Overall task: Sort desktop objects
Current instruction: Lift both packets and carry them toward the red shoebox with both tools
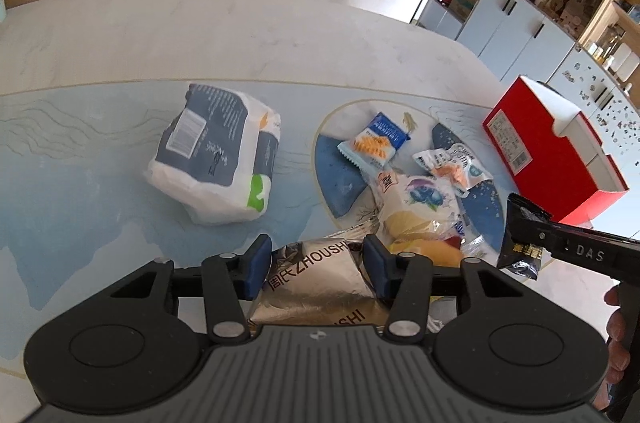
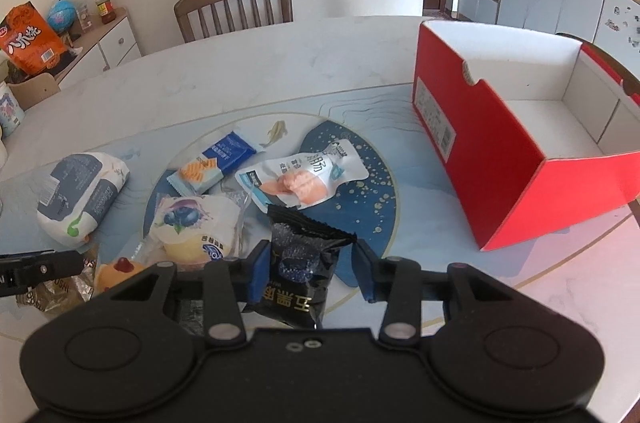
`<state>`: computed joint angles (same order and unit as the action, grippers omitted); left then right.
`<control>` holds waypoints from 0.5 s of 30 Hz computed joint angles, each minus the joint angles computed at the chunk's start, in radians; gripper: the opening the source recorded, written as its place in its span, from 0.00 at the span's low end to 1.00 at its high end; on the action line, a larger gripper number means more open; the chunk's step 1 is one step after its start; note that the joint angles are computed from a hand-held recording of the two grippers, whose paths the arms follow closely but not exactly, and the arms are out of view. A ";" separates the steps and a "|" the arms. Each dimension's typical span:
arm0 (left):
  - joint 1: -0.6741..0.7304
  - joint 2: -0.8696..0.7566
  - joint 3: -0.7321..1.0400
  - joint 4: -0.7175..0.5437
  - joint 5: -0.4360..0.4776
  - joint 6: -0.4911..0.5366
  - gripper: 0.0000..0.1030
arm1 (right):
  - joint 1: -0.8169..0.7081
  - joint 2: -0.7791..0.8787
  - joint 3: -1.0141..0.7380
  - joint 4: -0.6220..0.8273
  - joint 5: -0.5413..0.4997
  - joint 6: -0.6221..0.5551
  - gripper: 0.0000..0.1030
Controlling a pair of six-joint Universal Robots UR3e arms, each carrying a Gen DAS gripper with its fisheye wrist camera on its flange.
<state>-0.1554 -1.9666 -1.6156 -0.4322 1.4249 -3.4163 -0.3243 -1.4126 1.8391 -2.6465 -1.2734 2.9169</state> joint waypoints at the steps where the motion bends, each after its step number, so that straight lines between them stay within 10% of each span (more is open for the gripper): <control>1: 0.001 0.002 -0.001 0.005 -0.003 0.006 0.47 | -0.003 -0.012 0.003 0.006 -0.001 0.002 0.41; 15: -0.029 0.025 0.035 -0.014 -0.013 0.076 0.47 | -0.085 -0.181 0.045 0.129 0.059 -0.029 0.41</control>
<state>-0.1846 -1.9413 -1.5807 -0.4461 1.4123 -3.3407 -0.4091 -1.5939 1.8837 -2.5171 -1.2145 2.8884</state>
